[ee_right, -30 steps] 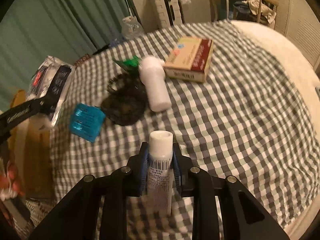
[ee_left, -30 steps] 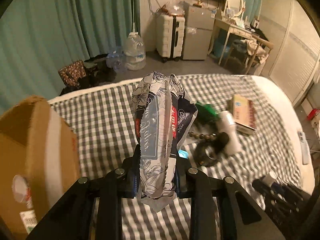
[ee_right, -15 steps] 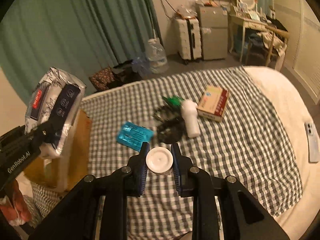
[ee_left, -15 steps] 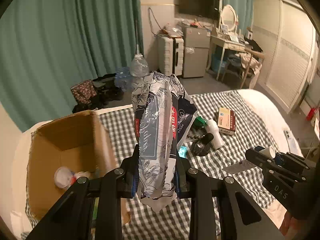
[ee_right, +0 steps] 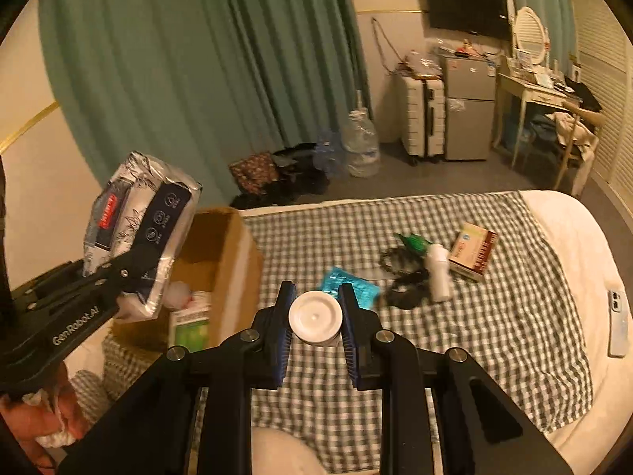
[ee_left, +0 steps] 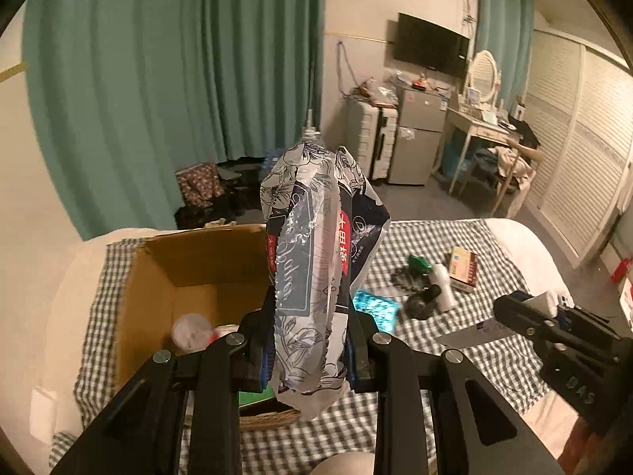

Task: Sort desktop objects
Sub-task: 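Carry the silver packet and white tube over the cardboard box with both tools, then release the silver packet and white tube into the box with both tools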

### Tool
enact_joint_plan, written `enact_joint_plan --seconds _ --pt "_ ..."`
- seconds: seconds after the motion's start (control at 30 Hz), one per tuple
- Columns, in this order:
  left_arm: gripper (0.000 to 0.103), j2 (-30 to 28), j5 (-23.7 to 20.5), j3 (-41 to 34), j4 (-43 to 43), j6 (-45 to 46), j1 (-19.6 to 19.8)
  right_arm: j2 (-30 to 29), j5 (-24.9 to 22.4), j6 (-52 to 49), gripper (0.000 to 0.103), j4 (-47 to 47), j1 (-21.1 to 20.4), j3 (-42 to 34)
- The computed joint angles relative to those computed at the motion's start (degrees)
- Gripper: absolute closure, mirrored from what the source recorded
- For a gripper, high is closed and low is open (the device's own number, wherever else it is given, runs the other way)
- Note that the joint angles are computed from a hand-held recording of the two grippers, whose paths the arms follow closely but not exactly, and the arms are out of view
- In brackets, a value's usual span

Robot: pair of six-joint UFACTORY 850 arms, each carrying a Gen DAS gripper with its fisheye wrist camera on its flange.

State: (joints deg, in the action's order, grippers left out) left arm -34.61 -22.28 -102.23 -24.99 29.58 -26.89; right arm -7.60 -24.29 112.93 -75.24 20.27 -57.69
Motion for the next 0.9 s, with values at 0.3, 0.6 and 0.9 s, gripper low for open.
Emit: enact_joint_plan --seconds 0.3,0.6,0.9 --pt "0.077 -1.5 -0.5 -1.0 2.0 -3.8 4.4 -3.7 2.7 -3.7 0.081 1.2 2.2 -5.0" --pt "0.073 -7.4 -4.5 -5.4 9.3 -12.6 6.8 -9.2 4.5 -12.3 0.081 7.2 3.2 -10.6" --pt "0.017 -12.5 -9.6 -11.4 12.0 -19.6 8.4 -16.4 7.3 -25.7 0.081 18.9 2.3 -17.8"
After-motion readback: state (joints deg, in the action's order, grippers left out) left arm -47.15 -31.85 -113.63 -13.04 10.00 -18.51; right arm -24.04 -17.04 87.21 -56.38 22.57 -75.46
